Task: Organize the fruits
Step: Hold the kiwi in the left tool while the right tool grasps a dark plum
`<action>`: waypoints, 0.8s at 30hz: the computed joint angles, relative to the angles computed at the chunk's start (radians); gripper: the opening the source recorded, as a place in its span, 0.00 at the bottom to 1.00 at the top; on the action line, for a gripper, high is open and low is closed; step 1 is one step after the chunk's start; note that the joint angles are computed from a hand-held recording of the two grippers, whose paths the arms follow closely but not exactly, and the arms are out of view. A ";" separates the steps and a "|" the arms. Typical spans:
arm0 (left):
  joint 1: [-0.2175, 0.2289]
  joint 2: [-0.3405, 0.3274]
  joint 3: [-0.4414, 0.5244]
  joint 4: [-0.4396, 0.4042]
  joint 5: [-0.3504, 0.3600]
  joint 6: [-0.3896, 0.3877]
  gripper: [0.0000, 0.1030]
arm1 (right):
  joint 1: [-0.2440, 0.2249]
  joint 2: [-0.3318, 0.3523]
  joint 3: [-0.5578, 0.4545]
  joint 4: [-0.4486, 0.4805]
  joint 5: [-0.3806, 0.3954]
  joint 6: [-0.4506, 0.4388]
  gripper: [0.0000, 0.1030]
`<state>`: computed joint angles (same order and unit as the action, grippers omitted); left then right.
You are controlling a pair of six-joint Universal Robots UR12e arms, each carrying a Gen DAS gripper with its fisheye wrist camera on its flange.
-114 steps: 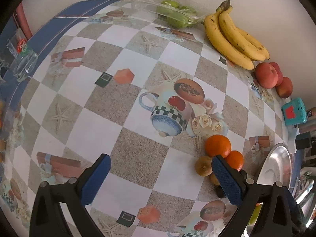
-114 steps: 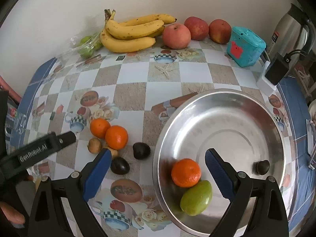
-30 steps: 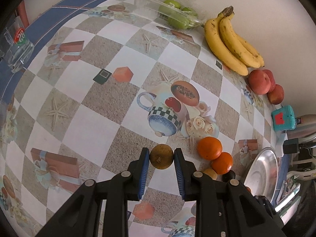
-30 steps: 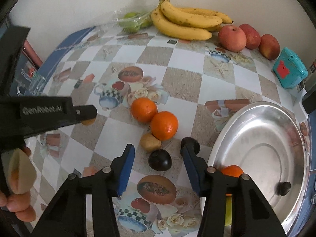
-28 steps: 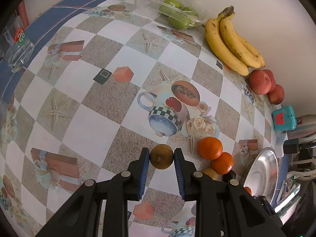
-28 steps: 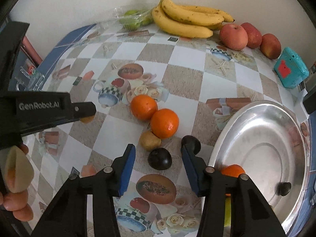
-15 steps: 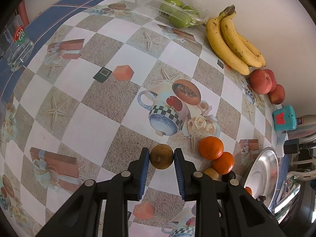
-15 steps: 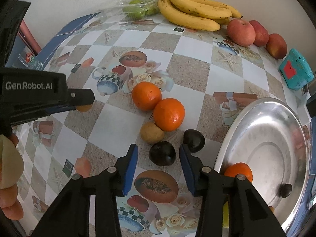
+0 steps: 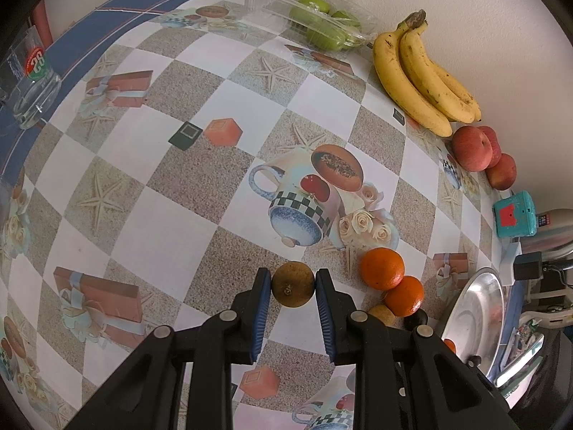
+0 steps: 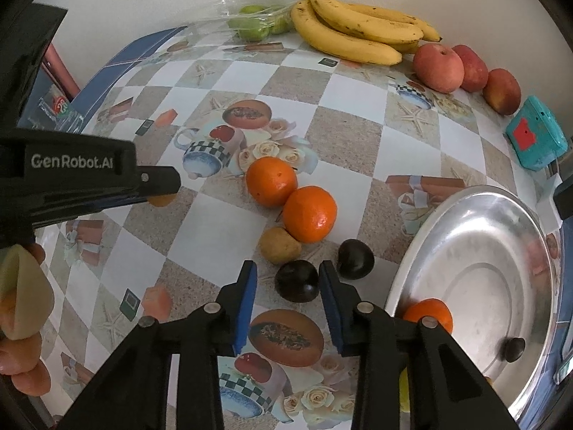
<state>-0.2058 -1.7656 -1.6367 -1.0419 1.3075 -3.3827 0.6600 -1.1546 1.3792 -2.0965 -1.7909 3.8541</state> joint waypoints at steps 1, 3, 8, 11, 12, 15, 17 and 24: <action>0.000 0.000 0.000 0.000 0.000 0.001 0.27 | 0.002 0.003 -0.004 0.009 -0.008 -0.002 0.35; 0.000 0.000 0.001 -0.001 0.000 0.001 0.27 | 0.004 0.007 -0.011 0.029 -0.020 0.000 0.35; -0.001 0.000 0.000 0.000 0.002 -0.001 0.27 | 0.002 0.005 -0.010 0.047 -0.020 0.017 0.34; -0.001 0.000 0.000 0.000 0.001 -0.001 0.27 | 0.001 0.008 -0.014 0.065 -0.020 0.016 0.31; -0.001 0.000 0.000 0.000 0.002 -0.001 0.27 | 0.002 0.009 -0.015 0.068 -0.022 0.016 0.30; -0.001 0.000 0.000 0.000 0.003 0.000 0.27 | 0.002 0.007 -0.013 0.068 -0.026 0.014 0.28; -0.001 0.000 0.001 -0.001 0.003 0.000 0.27 | 0.001 0.006 -0.012 0.066 -0.025 0.015 0.27; -0.002 0.001 0.000 0.003 0.004 -0.007 0.27 | -0.003 -0.001 -0.001 0.039 -0.010 0.028 0.27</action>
